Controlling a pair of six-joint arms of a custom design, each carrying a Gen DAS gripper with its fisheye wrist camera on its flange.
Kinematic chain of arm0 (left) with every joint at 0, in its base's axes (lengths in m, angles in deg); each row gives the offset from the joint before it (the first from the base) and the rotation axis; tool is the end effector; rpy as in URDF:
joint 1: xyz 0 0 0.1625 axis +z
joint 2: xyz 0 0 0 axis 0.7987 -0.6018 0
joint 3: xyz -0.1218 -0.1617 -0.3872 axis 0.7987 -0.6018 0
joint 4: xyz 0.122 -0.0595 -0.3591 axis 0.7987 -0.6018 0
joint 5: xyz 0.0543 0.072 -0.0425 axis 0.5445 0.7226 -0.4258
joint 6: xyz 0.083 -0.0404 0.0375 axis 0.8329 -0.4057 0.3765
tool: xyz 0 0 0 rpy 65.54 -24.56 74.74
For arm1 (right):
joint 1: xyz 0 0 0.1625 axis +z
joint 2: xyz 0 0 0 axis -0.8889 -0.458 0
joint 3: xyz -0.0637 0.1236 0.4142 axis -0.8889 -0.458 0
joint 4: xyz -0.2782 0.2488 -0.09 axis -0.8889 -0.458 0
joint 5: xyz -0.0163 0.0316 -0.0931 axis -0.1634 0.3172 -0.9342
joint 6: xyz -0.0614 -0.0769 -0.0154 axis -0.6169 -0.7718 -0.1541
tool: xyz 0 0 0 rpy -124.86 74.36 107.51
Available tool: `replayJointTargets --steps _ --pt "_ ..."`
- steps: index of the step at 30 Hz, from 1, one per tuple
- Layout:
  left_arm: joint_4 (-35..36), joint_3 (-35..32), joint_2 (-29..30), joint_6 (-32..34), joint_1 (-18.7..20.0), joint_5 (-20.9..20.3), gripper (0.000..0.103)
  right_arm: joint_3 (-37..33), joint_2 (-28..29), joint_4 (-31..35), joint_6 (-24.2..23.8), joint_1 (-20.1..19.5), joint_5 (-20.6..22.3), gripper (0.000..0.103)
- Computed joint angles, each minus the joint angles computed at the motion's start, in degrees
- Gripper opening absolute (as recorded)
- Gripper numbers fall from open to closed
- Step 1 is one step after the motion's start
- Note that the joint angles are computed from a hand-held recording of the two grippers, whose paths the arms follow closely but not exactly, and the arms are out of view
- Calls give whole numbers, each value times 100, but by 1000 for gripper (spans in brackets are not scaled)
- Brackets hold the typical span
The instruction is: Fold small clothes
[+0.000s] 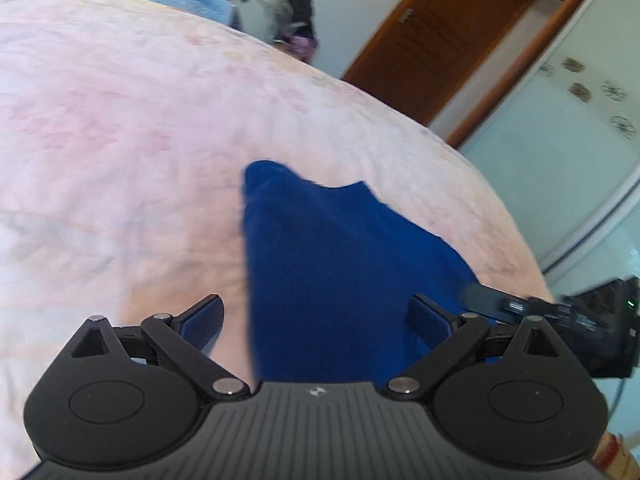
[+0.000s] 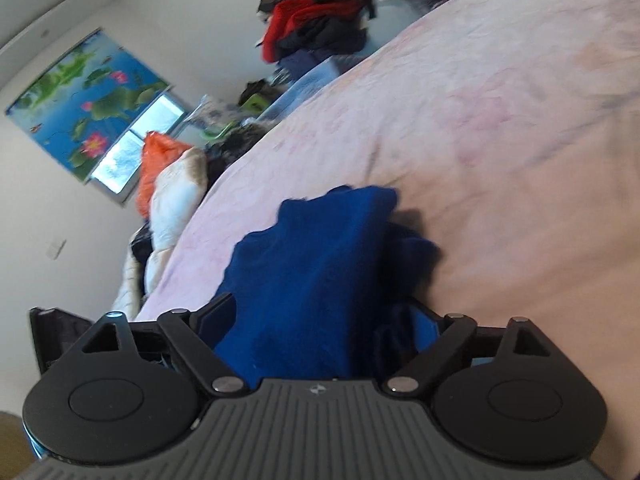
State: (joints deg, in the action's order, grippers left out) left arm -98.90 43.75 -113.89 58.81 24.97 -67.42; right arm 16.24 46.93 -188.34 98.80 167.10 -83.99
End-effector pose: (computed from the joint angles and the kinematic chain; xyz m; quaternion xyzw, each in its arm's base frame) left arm -0.0235 -0.7333 0.2861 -0.2993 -0.9459 0.1250 0.0057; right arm 0.2476 -0.5643 0.0224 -0.0838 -0.8694 0.4861 0.0284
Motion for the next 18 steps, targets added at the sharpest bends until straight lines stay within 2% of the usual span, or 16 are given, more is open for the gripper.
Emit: replayJointTargets --steps 1,2,4,6,11,13,14,16,17,18 --pt "4 11 11 46 1 -90 75 -139 38 111 -86 2 -43 77" --pt "35 32 18 87 -23 -93 65 -249 49 257 -73 3 -128 70" --pt "-224 229 -18 203 -141 221 43 -344 16 553 78 -20 -242 26" --pt "-393 345 -55 314 -205 284 29 -322 29 450 41 -28 -225 26" --pt "-554 427 -82 211 -294 55 24 -392 50 150 -667 339 -856 24" --pt "-770 533 -68 316 -358 45 23 -467 21 66 -1117 489 -1185 24" --pt "-871 564 -27 332 -409 150 23 -508 6 52 -1257 526 -1330 24" --pt "-1019 680 -4 375 -536 579 25 -506 -88 274 -1164 459 -1389 28" --pt "-1144 778 -29 421 -592 794 26 -507 -138 514 -1030 407 -1476 31" --pt "-1333 917 -94 503 -623 882 28 -536 -155 748 -873 414 -1797 41"
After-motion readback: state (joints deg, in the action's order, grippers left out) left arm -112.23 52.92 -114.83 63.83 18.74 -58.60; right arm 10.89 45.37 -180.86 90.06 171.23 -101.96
